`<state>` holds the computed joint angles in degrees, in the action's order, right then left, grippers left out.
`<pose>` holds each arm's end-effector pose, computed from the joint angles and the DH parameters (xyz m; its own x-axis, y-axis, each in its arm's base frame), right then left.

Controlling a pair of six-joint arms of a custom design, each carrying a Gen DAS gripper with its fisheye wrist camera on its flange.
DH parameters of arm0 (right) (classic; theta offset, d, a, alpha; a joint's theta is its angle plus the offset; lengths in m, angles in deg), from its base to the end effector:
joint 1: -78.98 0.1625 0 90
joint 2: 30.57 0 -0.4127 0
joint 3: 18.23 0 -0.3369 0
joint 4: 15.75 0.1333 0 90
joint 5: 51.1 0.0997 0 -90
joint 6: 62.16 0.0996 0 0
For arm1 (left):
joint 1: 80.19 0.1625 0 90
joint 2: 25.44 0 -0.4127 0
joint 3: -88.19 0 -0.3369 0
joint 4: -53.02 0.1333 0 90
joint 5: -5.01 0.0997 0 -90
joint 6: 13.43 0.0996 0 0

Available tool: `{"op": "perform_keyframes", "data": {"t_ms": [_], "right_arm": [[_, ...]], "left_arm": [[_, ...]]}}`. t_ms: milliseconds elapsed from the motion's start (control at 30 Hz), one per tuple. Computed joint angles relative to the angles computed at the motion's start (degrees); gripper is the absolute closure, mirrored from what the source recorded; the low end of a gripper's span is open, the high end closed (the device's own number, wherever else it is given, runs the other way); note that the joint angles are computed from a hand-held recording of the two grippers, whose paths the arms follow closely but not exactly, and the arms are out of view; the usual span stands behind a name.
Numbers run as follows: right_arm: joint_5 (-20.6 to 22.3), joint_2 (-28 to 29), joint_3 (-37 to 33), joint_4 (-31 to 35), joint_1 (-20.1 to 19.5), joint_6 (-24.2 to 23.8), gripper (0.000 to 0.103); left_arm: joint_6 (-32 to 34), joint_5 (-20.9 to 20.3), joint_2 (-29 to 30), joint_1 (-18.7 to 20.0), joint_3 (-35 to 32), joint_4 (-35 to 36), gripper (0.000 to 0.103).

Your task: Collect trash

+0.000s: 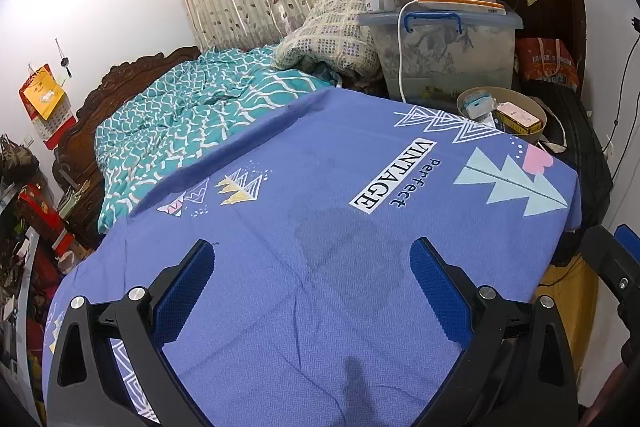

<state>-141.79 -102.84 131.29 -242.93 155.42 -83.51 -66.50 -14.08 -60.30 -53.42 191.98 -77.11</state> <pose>0.0496 -0.3578 0.2634 -0.9458 0.0505 0.3207 -0.2436 0.5427 -0.8038 -0.3720 -0.4424 0.0074 -0.4697 -0.0169 -0.8827 0.6773 0.6345 -0.3725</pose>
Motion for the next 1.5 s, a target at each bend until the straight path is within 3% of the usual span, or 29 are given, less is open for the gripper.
{"op": "perform_keyframes", "data": {"t_ms": [1500], "right_arm": [[0.2,-0.3,-0.1,0.4,-0.2,0.0,0.003]], "left_arm": [[1.0,-0.5,-0.3,0.2,1.5,-1.3,0.008]]}}
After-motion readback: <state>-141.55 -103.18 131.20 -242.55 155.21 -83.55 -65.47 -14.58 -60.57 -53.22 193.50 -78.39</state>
